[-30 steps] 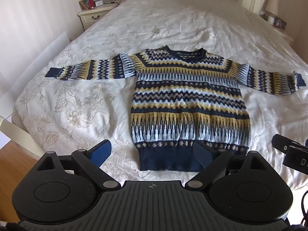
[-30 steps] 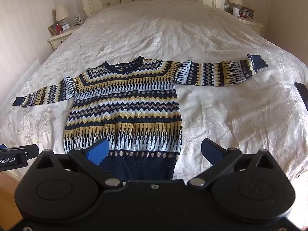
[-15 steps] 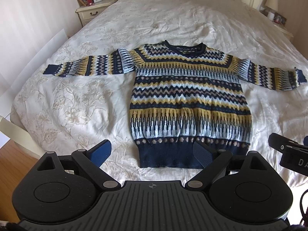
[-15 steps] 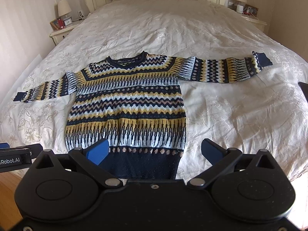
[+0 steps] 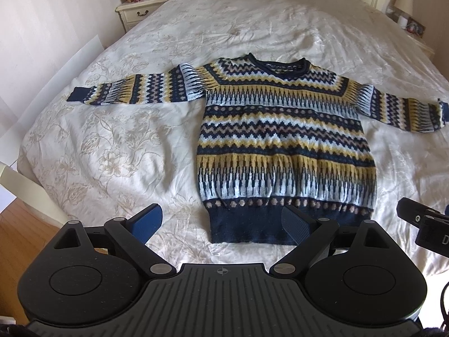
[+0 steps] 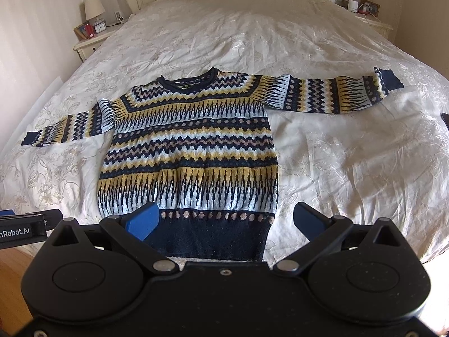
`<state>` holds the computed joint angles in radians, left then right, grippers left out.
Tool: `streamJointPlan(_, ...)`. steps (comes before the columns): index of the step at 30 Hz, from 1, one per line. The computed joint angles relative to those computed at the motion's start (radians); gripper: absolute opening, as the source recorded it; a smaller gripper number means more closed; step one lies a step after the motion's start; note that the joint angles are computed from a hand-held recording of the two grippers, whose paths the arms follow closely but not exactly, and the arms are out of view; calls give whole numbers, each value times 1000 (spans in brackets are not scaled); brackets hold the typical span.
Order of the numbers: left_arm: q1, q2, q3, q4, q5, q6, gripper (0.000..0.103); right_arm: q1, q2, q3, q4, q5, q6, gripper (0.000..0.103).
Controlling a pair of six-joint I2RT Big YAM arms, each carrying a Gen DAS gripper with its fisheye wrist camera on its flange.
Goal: Fold small clothes
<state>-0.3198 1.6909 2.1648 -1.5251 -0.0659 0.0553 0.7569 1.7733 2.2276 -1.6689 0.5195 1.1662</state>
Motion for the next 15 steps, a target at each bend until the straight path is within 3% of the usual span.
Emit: streamJointPlan(15,3,100,117,-58,-7,-5,93,-43,19,-5,25,-68,-16,102)
